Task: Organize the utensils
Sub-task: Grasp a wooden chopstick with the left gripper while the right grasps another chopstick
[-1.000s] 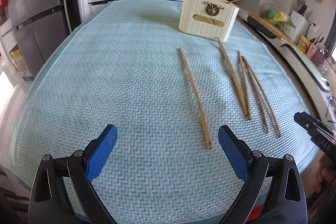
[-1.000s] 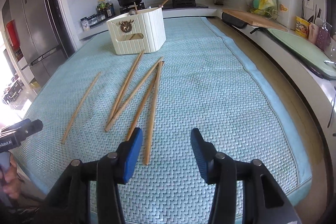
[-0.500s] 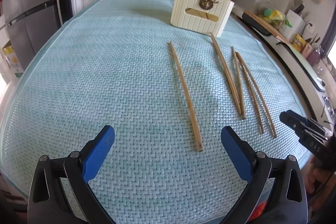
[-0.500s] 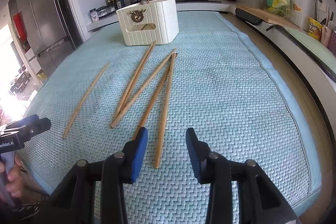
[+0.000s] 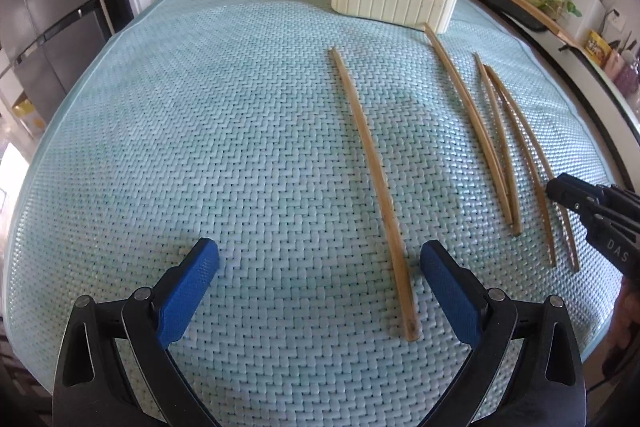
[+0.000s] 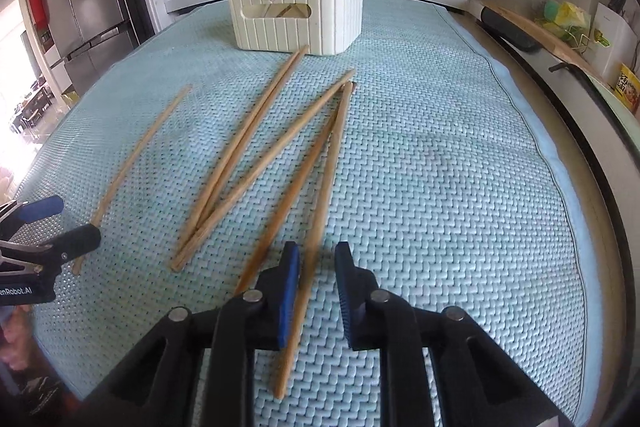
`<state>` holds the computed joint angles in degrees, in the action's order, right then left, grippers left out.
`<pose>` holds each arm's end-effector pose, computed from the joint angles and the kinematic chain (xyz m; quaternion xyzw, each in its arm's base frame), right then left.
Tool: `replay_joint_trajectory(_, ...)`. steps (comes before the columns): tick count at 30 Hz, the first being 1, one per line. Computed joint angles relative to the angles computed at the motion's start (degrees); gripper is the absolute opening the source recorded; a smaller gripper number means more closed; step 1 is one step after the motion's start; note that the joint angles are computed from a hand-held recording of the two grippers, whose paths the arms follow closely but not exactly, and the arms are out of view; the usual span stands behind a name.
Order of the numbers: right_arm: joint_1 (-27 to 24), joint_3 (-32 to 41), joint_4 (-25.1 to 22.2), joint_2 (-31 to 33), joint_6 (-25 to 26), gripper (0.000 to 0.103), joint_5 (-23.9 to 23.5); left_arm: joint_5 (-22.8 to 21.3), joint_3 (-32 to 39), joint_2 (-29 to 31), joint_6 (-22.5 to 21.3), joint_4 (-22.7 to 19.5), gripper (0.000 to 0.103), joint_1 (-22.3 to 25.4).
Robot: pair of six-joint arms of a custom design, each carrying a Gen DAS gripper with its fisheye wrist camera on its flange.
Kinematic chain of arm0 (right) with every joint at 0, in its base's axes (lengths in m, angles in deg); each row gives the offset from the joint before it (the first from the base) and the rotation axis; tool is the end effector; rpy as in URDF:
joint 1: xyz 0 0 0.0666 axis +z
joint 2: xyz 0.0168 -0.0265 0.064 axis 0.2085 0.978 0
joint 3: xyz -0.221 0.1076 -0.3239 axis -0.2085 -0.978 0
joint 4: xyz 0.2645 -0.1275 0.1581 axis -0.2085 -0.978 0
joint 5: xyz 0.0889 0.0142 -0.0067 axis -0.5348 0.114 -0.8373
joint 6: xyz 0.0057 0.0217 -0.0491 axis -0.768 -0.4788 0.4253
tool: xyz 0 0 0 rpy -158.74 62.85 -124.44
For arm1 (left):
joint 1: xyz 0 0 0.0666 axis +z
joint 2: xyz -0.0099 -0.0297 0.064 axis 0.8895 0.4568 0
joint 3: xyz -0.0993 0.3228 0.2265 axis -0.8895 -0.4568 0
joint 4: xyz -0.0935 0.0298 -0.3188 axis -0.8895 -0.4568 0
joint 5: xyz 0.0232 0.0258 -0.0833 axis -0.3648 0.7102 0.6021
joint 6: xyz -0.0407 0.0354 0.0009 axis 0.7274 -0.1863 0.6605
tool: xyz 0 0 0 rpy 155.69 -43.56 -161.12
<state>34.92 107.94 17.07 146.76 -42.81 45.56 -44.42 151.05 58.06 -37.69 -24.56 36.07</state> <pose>0.3961 0.1623 0.3870 -0.0898 0.9478 0.0323 0.3044 0.3748 -0.1823 0.3870 0.0121 0.9591 -0.0341 0.2808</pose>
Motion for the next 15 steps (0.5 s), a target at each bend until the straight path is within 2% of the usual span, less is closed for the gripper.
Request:
replay_joint_trajectory(8, -3.5, 9.3, -3.7, 7.3, 2.5, 0.017, -4.0, 1.1, 7.5, 6.1, -3.4, -4.7, 0.102, 2.3)
replay_joint_trajectory(15, -6.3, 16.9, -5.1, 13.4, 3.0, 0.016, -6.0, 2.4, 13.5, 11.4, -5.6, -5.4, 0.103, 5.5)
